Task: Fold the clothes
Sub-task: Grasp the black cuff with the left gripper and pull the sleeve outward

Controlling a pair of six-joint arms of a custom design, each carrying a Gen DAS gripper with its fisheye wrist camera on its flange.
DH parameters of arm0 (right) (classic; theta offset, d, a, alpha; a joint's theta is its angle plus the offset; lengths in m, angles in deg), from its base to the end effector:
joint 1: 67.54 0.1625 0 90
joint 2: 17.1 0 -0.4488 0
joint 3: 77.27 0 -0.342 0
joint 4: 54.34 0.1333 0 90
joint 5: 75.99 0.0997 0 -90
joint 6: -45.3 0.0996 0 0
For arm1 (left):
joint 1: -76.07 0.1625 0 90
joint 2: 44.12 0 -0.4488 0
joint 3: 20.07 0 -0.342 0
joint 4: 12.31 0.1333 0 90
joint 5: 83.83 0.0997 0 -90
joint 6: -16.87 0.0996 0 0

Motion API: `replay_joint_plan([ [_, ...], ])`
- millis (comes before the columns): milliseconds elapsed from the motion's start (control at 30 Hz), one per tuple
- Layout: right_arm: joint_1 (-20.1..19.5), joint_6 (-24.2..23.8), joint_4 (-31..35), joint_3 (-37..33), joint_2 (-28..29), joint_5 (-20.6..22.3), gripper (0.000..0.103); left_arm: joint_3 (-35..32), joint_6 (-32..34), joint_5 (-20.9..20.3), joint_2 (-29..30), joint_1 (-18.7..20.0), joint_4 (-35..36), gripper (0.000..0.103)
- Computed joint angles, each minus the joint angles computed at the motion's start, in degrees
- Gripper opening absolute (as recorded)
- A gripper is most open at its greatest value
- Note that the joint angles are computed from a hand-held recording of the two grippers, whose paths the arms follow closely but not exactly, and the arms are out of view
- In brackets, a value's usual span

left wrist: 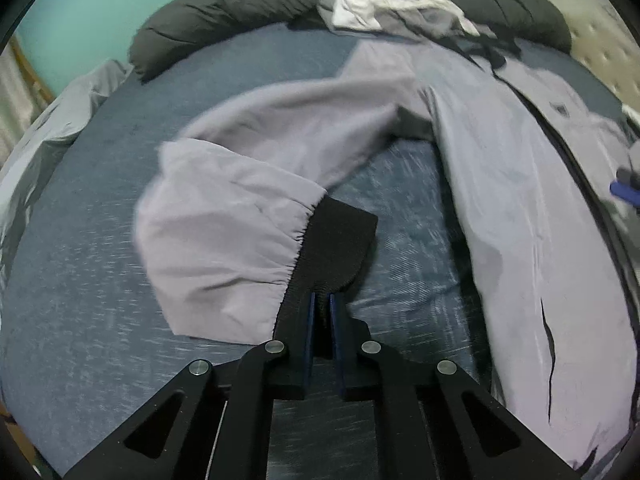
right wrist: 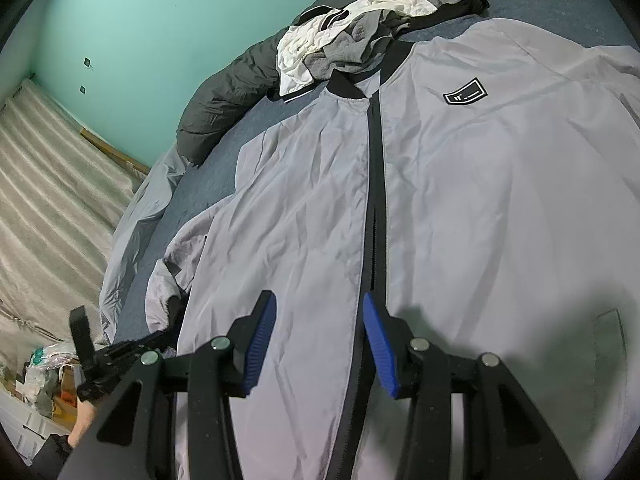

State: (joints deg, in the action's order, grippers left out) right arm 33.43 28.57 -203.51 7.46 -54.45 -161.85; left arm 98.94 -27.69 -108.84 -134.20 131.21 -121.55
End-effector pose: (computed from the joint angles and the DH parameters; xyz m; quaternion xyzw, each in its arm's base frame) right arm 0.2723 -0.6666 0.1062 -0.2416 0.9643 -0.1043 0.0307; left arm -0.0394 -0.4477 0.3876 -0.0258 0.8413 -0.2872 0.4573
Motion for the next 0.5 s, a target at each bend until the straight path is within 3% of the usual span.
replay_joint_plan([
  [133,-0.04,0.3,0.08,-0.11,0.06,0.06,0.046,-1.59,-5.77,1.9,-5.39,-1.52,7.11,0.006],
  [367,0.07,0.14,0.4,-0.05,0.37,-0.23,0.046,-7.81,-21.07,5.59,-11.16,-1.82,26.5,0.004],
  [500,0.04,0.13,0.65,-0.1,0.63,-0.48,0.046,-9.53,-27.92,6.27,-13.78,-0.01,30.96,0.004],
])
